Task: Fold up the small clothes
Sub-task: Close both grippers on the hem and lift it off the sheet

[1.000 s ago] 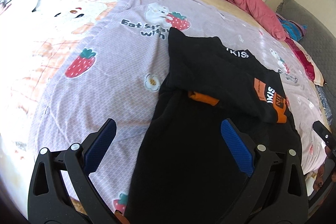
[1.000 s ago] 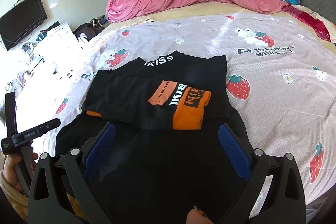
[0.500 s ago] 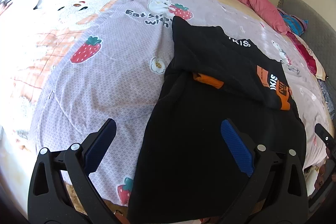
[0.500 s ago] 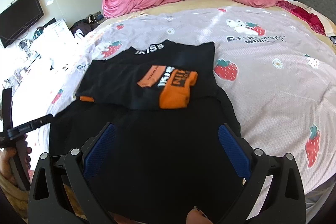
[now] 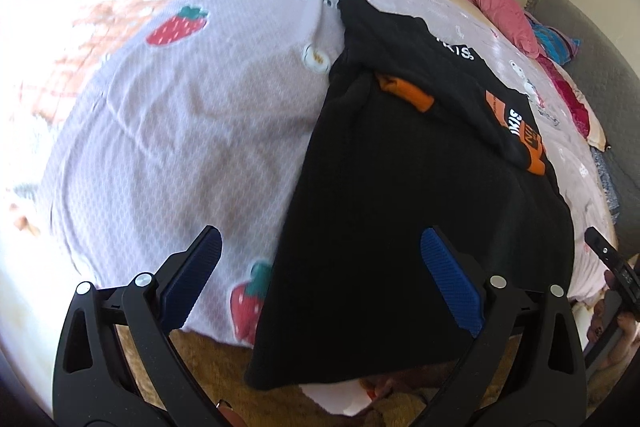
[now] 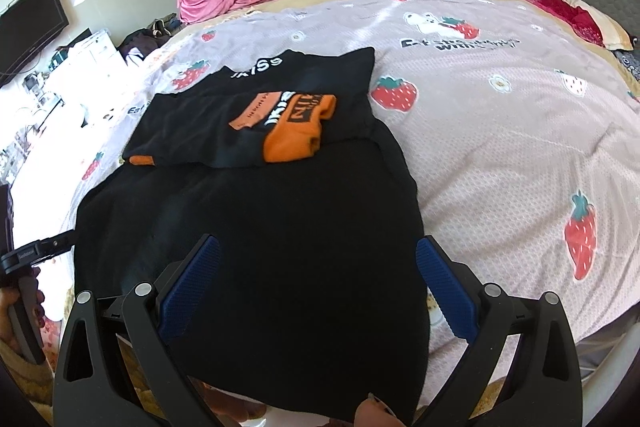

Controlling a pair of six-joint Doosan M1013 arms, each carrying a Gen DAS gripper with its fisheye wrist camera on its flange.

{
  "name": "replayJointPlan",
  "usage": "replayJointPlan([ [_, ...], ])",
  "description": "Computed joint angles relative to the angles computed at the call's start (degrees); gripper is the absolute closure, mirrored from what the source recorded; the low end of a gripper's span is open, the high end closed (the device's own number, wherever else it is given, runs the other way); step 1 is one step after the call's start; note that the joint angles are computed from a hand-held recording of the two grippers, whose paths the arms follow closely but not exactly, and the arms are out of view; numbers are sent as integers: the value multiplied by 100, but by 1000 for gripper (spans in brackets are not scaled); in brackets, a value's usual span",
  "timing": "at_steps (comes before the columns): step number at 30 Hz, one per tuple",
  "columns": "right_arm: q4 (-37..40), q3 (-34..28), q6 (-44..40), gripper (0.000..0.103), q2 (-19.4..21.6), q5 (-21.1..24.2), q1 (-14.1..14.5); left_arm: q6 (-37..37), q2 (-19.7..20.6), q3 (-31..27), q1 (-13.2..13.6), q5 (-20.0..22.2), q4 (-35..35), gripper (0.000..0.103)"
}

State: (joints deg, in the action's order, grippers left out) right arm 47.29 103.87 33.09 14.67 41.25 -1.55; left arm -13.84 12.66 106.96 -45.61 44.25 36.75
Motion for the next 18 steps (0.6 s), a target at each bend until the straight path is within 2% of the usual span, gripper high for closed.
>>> replayJointPlan([
  [7,-96,72,19,5,-34,20,-60,100,-78,144,-95,-214,-208,37],
  [13,-235,132,28,5,-56,57,-109,216,-107,302,-115,-620,-589,43],
  [18,-501,172,138,5,-51,142,-160,468,-21,323,-152,-730,-955,44],
])
